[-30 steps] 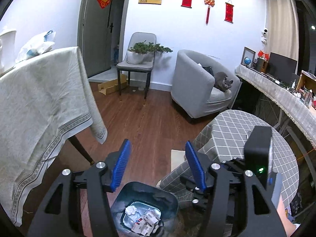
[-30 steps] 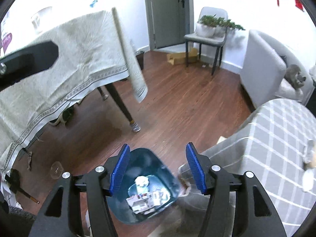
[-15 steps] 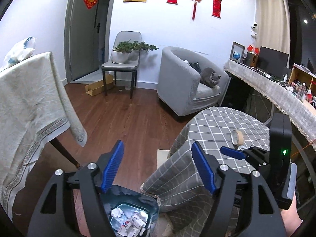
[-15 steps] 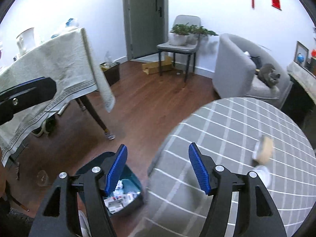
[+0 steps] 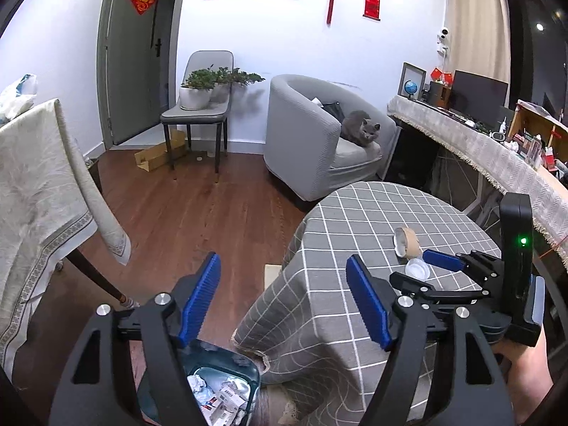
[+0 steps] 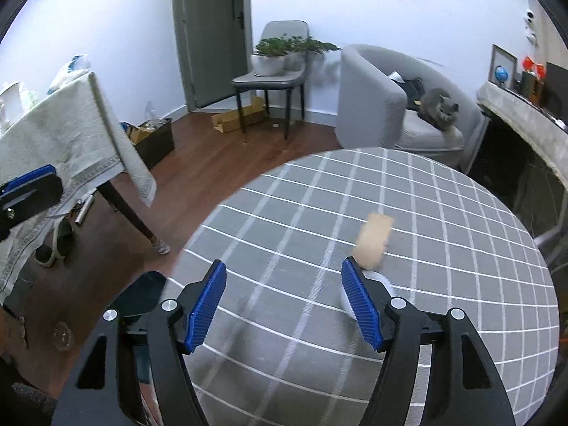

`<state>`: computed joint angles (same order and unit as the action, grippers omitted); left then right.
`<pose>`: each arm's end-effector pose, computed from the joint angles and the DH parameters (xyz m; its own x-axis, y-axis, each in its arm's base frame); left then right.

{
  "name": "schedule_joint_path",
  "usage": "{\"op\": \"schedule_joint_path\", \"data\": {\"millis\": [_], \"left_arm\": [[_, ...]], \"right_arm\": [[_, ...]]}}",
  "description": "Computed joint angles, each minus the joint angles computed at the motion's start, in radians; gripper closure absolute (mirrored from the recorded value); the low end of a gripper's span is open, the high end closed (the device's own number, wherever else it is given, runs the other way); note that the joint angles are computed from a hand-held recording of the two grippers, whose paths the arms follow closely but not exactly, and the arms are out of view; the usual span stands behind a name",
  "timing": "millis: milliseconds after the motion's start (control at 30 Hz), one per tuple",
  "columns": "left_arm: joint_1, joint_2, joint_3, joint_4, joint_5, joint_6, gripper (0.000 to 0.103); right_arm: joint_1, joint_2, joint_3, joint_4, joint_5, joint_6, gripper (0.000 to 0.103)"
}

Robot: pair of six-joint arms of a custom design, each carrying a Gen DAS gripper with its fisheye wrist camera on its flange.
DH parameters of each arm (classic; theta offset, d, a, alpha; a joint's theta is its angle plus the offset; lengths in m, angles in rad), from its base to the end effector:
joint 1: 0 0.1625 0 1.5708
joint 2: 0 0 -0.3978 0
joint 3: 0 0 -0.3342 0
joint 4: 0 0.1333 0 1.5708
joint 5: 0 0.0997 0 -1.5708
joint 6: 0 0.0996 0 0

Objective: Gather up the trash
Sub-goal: 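Move both tools away from the bin back over the table, then grasp a brown tape core with the left gripper while the right grasps the clear plastic lid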

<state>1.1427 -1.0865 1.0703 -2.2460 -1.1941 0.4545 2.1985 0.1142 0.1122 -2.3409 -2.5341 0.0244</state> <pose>-0.1174 -0.6666 0.5122 -0.7072 0.4628 -0.5345 0.7015 0.5539 -0.4485 0.5324 -0.6461 0.0451 -0.7235 0.0255 0.6899 -0.4851 0.6923 -0.5343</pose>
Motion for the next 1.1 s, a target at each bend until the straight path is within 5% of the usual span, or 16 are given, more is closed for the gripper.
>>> {"op": "schedule_joint_path", "data": {"millis": [67, 233, 667, 833, 1100], "left_arm": [[-0.003, 0.004, 0.001, 0.001, -0.003, -0.001, 0.027], [-0.012, 0.017, 0.002, 0.004, -0.013, -0.003, 0.026], [-0.027, 0.074, -0.001, 0.0, -0.029, 0.006, 0.024], [-0.036, 0.101, -0.002, -0.004, -0.036, -0.001, 0.024], [-0.061, 0.144, 0.02, -0.021, -0.041, -0.008, 0.024]], "right_arm": [[-0.005, -0.079, 0.162, -0.077, -0.018, 0.01, 0.035], [-0.023, -0.179, 0.347, -0.125, -0.023, 0.05, 0.035], [-0.064, -0.251, 0.442, -0.02, 0.025, 0.125, 0.053], [-0.072, -0.28, 0.491, -0.063, 0.031, 0.09, 0.063], [-0.089, -0.38, 0.662, -0.17, 0.06, 0.068, 0.063]]}}
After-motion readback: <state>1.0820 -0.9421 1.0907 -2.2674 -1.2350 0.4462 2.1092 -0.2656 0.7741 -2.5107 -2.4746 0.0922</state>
